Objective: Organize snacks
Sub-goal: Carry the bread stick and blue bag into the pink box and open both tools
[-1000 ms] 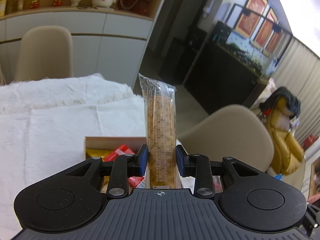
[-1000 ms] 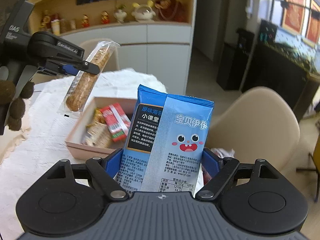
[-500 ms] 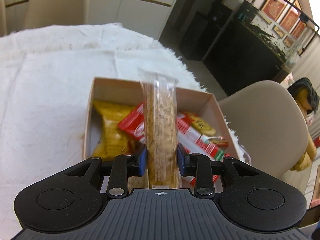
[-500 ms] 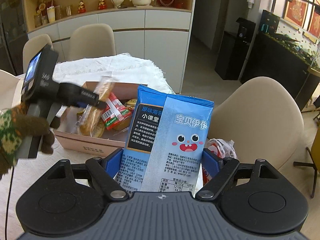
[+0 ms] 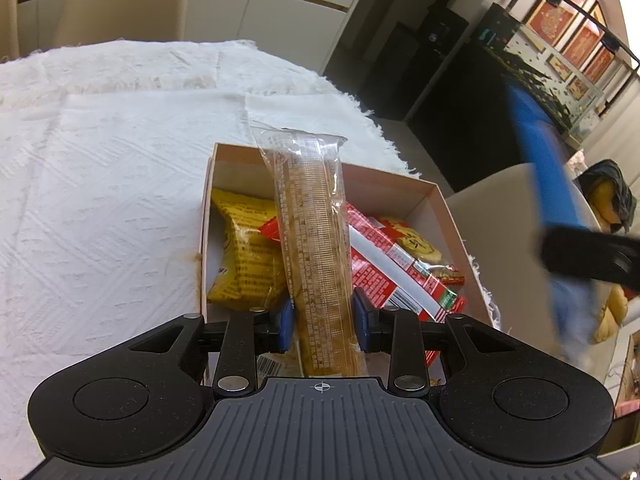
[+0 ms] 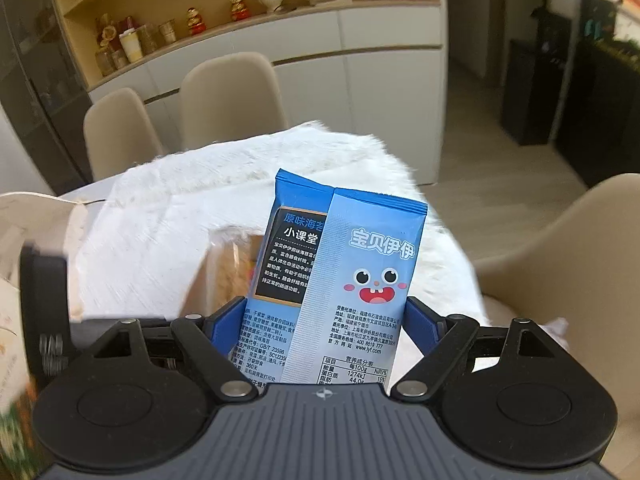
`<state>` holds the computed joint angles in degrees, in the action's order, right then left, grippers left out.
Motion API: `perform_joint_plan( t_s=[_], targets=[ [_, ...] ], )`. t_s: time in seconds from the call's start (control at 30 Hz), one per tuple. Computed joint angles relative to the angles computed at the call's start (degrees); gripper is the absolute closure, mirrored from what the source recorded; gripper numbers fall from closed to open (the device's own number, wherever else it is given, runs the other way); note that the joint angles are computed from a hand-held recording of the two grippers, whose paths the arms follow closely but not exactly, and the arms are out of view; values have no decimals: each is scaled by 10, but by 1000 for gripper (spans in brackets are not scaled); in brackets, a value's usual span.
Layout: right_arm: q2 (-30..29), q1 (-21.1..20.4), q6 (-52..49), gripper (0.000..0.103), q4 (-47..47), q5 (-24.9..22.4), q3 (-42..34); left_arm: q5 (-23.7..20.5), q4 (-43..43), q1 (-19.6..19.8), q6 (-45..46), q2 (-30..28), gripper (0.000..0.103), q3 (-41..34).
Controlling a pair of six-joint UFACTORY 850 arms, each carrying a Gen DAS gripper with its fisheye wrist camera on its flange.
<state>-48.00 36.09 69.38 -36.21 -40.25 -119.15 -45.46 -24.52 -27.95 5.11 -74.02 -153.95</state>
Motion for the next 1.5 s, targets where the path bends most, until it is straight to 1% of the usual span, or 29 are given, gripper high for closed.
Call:
perform_joint_plan(
  t_s=[0.03,0.07,0.1,0.13,0.2,0.23,0.37,0.4,0.5,0.53,0.57,0.6,0.67,0.73,0.8,0.83,0.87,0.9,0.93,0.97,1.03,1.1,1.17,1.2,1.23,1.3,1.4,1.47,1.5],
  targets=[
    [-13,-8,-41,16,39,7,-20,-11,-1,2,-1,-13,68,-23],
    [-33,-17,-88,14,89,6,-49,-16,-3,3,0,-17,68,-30],
    [-54,-21,-111,14,118,-4,-79,-13,-9,5,9,-7,67,-13],
    [-73,-24,-120,14,131,-17,-105,2,-18,6,25,15,66,24],
    [-111,-27,-138,14,144,-47,-162,28,-40,10,56,51,66,86],
    [-126,-26,-141,14,147,-56,-183,36,-48,13,67,63,66,106],
    [-148,-33,-180,14,198,-45,-207,70,-94,21,110,95,66,156],
    [-164,-36,-202,14,220,-55,-233,65,-97,22,108,89,67,147],
    [-170,-43,-231,14,265,-54,-242,28,-82,20,95,53,69,86],
    [-163,-43,-231,14,269,-48,-228,13,-76,19,90,38,69,59],
    [-152,-44,-229,14,271,-38,-210,9,-75,18,95,34,69,56],
    [-138,-45,-227,14,272,-21,-184,14,-75,17,101,38,69,63],
    [-123,-45,-213,14,258,-6,-161,20,-86,18,114,49,69,84],
    [-116,-41,-169,14,216,-8,-148,27,-108,21,124,66,69,113],
    [-116,-35,-118,15,164,-17,-145,28,-107,22,123,70,69,121],
    [-120,-34,-106,25,152,-24,-149,23,-99,20,120,67,69,116],
    [-126,-34,-105,45,157,-33,-156,19,-91,18,118,64,69,110],
    [-126,-36,-104,52,174,-30,-151,21,-90,16,122,65,68,114],
    [-113,-39,-91,53,182,-6,-123,24,-92,15,129,67,68,119],
    [-94,-38,-59,53,168,23,-84,29,-90,14,133,69,68,123],
    [-72,-35,-16,53,143,47,-42,25,-91,15,135,65,68,117],
    [-51,-36,11,53,143,76,0,22,-89,15,133,64,68,113],
    [-34,-33,47,53,123,91,32,26,-89,15,137,73,68,128],
    [-31,-29,59,53,110,88,37,30,-88,14,141,80,68,140],
    [-30,-23,75,53,90,74,36,36,-88,14,147,91,68,158],
    [-19,-14,112,51,51,74,54,50,-97,14,162,114,68,195],
    [7,8,208,49,-48,70,91,98,-147,17,213,175,68,291],
    [24,25,260,40,-107,56,113,134,-184,19,258,222,68,363],
    [31,36,279,37,-133,46,122,156,-211,20,289,250,68,407]
  ],
)
